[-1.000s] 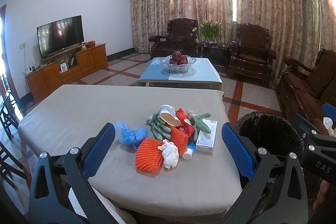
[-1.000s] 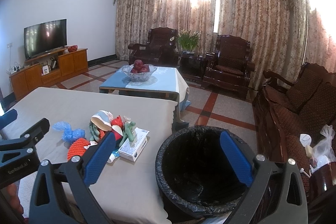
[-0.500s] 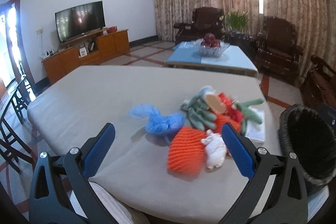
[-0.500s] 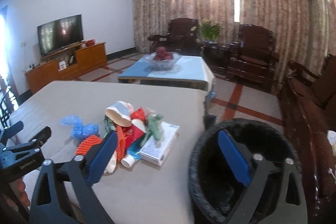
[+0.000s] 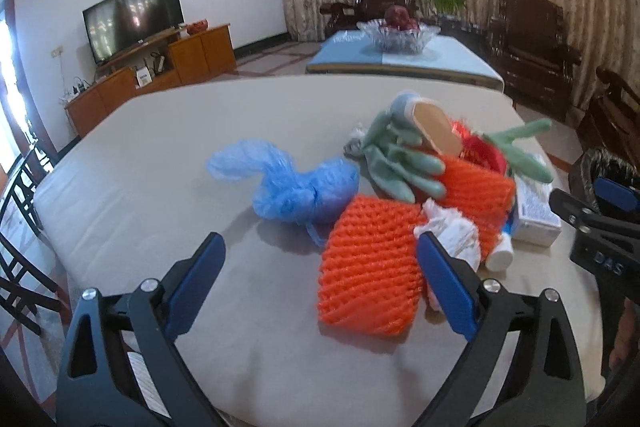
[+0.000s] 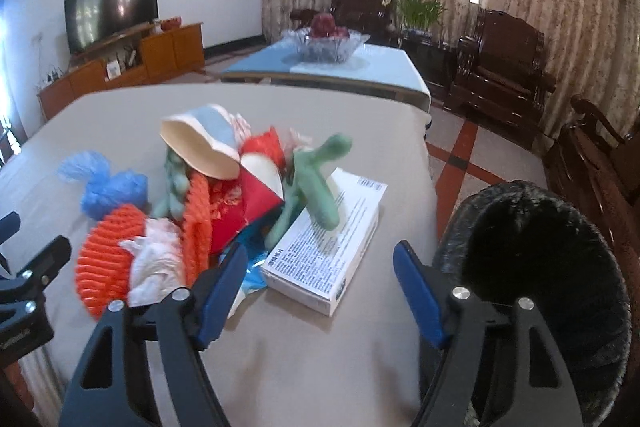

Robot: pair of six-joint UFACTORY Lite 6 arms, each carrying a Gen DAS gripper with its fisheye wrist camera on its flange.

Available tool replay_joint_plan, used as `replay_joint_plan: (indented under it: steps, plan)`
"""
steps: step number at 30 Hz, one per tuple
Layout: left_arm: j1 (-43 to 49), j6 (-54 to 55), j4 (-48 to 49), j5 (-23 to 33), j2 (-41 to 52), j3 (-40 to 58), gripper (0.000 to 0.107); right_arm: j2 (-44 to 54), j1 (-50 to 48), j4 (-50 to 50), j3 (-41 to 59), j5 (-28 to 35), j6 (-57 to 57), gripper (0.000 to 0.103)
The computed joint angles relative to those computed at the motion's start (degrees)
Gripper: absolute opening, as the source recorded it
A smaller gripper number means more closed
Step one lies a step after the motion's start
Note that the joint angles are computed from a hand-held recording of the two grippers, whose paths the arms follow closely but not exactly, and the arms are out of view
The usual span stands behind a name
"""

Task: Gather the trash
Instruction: 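Grasp the orange foam net with the left tool while the right tool grasps the white box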

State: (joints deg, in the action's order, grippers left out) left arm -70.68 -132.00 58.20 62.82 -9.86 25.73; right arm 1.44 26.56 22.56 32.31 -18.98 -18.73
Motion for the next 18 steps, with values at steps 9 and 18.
replay_joint_plan:
  steps: [9, 18]
  plan:
    - [6.42, -3.11, 5.33, -9.14, 2.83, -1.79, 0.082, 13.97, -0.14, 0.23, 9.18, 0.39, -1.11, 0.074]
    - [9.62, -5.70, 9.89, -14.83, 5.80, -1.37, 0.082, 9.65, -3.85, -1.03, 4.02, 3.95, -6.26, 0.059]
